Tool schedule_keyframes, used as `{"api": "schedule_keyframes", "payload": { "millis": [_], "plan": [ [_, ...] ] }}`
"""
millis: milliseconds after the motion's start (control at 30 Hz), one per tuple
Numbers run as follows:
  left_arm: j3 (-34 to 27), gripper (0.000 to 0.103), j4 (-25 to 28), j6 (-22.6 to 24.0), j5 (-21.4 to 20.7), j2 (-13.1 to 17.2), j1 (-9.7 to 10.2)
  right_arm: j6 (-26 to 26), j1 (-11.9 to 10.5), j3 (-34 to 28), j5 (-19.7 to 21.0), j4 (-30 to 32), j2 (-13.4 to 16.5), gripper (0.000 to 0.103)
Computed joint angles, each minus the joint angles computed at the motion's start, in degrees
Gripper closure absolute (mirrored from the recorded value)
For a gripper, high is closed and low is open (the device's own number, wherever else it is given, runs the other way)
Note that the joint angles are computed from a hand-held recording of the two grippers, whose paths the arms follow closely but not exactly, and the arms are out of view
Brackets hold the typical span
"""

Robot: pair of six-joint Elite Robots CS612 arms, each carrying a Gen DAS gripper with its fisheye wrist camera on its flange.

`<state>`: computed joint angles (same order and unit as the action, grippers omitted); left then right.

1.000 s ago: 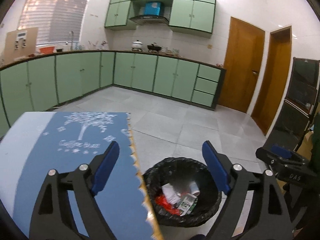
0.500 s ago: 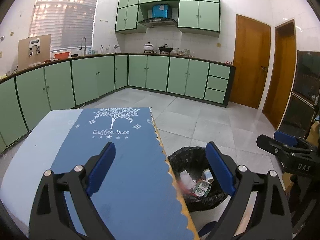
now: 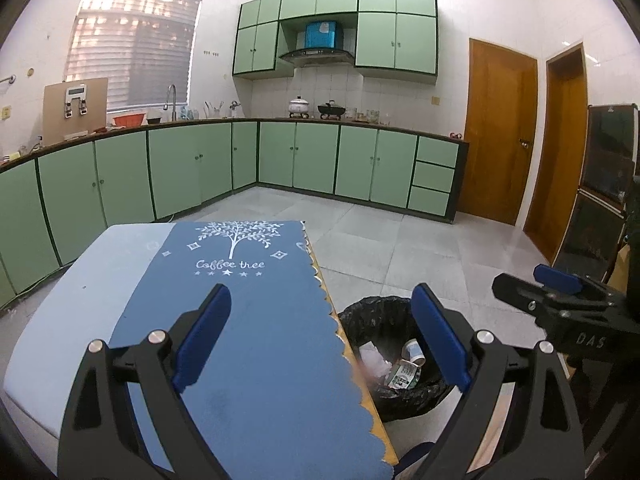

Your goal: Collect trash

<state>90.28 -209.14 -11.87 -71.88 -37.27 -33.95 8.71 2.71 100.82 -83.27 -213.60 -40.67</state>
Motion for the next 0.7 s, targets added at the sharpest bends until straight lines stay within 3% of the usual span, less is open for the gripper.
{"api": "schedule_keyframes", "payload": {
  "millis": [700],
  "plan": [
    [1.48, 0.014, -2.96, -0.34, 2.32, -0.43, -0.66, -1.01, 0.2, 0.97, 0.38, -2.55, -0.52, 0.006]
  ]
}}
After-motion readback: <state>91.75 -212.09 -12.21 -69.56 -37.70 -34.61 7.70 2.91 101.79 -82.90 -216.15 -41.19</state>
